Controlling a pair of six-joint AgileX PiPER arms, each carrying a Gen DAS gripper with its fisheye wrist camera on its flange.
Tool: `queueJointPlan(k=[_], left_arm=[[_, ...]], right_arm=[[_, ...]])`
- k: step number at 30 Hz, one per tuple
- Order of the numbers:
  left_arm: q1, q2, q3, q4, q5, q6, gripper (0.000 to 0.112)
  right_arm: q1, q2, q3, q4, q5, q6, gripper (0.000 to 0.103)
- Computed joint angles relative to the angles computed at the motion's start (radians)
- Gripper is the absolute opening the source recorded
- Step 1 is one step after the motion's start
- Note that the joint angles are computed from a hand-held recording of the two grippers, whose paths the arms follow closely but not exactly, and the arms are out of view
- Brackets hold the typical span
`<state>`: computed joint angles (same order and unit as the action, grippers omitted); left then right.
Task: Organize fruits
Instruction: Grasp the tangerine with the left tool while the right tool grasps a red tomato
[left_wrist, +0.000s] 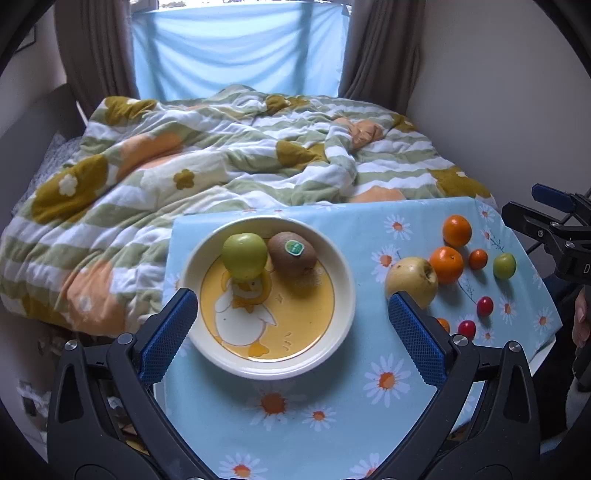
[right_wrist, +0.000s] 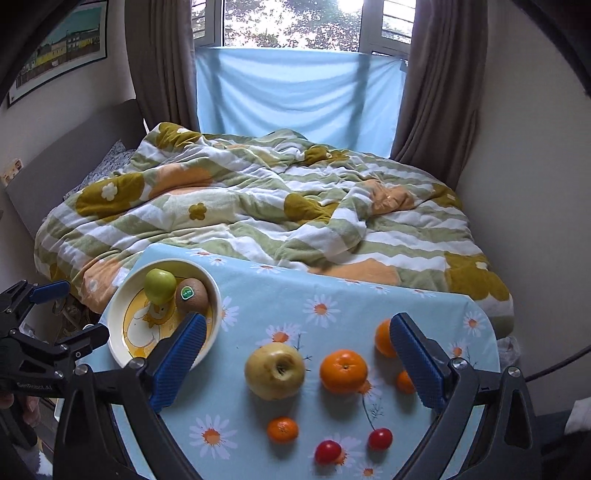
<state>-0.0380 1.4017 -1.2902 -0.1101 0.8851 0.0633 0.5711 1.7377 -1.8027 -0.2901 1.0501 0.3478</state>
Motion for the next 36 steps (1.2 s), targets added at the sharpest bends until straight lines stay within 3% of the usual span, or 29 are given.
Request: queueJointPlan(k=[10,17,22,28,31,36], left_arm=[[-0.355,0.002,0.04,0.264,-0.021,-0.476,0.103],[-0.526,0.065,0.09,0.368,-0.058,-0.699,0.103],[-0.574,0.124,0.125,0.379,-0.111,-0.754,0.103],[-0.581,0.201,0.145,0.361,-0.165,-0.74,0.1],[-0.574,0.239,0.146,0.317,-0.19,-0.708,0.084],[-0.572,0.28,0.145,0.282,-0.223,-0.678,0.078]], right_arm=[[-0.253,-0.233,0.344,0.218,-0.14,-0.38,0.099],[-0.423,-0.298,0.535,0.423,-0.205,-0.717,0.099],[-0.511,-0.293,0.633,0.567,-0.236,-0.925,0.099],[-0.535,-0.255,0.721,0.635,-0.287,-1.037,0.099],[-0.531,-0.231,0.743,0.644,-0.306,-1.06,0.099],[-0.508,-0.187,0.744,0.614,-0.318,-1.041,0.096]])
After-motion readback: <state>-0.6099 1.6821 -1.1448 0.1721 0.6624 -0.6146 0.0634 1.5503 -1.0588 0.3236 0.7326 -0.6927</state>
